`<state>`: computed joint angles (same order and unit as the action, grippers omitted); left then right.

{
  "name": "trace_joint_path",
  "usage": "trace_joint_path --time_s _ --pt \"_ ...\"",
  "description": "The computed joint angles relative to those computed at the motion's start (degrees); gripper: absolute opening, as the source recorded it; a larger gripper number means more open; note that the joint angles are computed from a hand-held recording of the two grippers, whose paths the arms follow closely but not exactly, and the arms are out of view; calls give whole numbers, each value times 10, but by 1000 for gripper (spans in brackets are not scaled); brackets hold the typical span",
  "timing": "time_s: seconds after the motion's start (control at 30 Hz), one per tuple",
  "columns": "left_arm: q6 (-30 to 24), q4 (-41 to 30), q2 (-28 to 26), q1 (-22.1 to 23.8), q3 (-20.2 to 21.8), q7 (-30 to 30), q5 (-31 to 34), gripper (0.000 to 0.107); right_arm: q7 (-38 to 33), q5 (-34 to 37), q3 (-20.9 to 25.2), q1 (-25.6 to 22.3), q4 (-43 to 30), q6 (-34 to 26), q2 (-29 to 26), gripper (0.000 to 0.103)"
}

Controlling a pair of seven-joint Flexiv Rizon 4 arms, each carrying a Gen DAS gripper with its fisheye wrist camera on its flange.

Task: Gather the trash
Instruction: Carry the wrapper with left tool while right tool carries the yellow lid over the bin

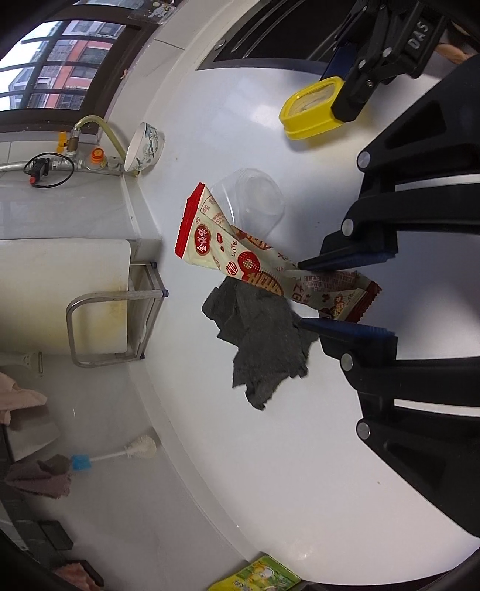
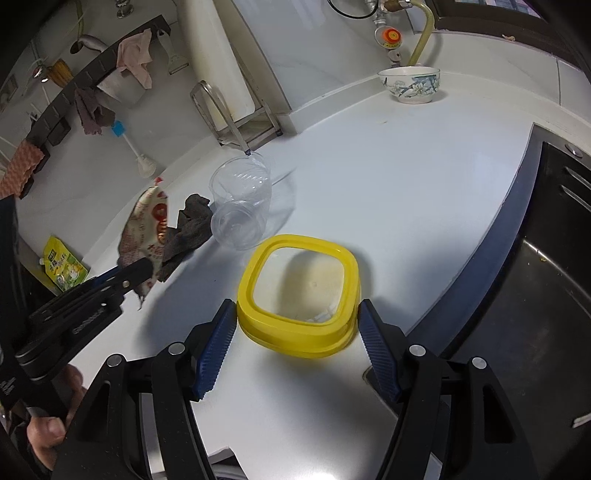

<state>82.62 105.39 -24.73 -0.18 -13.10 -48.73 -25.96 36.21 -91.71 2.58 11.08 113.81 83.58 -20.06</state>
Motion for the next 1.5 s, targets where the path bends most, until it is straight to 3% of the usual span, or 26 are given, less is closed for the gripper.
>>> trace_joint_path --time_s 0.23,0.5,0.7,0.8,0.9,1.13,1.37,1.5 --pt "13 68 53 18 -8 20 -25 25 -34 37 11 19 29 -39 26 65" --pt "56 160 113 42 -41 98 -108 25 -27 48 22 41 66 -75 68 65" --pt "88 224 166 48 -81 213 -257 25 -29 60 40 58 89 -112 102 65" --pt "97 253 203 31 -96 315 -386 25 -18 60 53 69 105 -134 123 65" --pt "84 278 239 -4 -77 379 -467 25 -13 72 71 82 125 -162 145 65" --pt "62 340 307 -86 -16 437 -551 25 -4 116 113 123 175 -228 191 65" --pt "17 391 350 -126 45 390 -497 25 29 138 140 151 216 -254 229 65" --pt "31 407 354 -171 69 406 -520 25 61 138 149 157 239 -259 245 65"
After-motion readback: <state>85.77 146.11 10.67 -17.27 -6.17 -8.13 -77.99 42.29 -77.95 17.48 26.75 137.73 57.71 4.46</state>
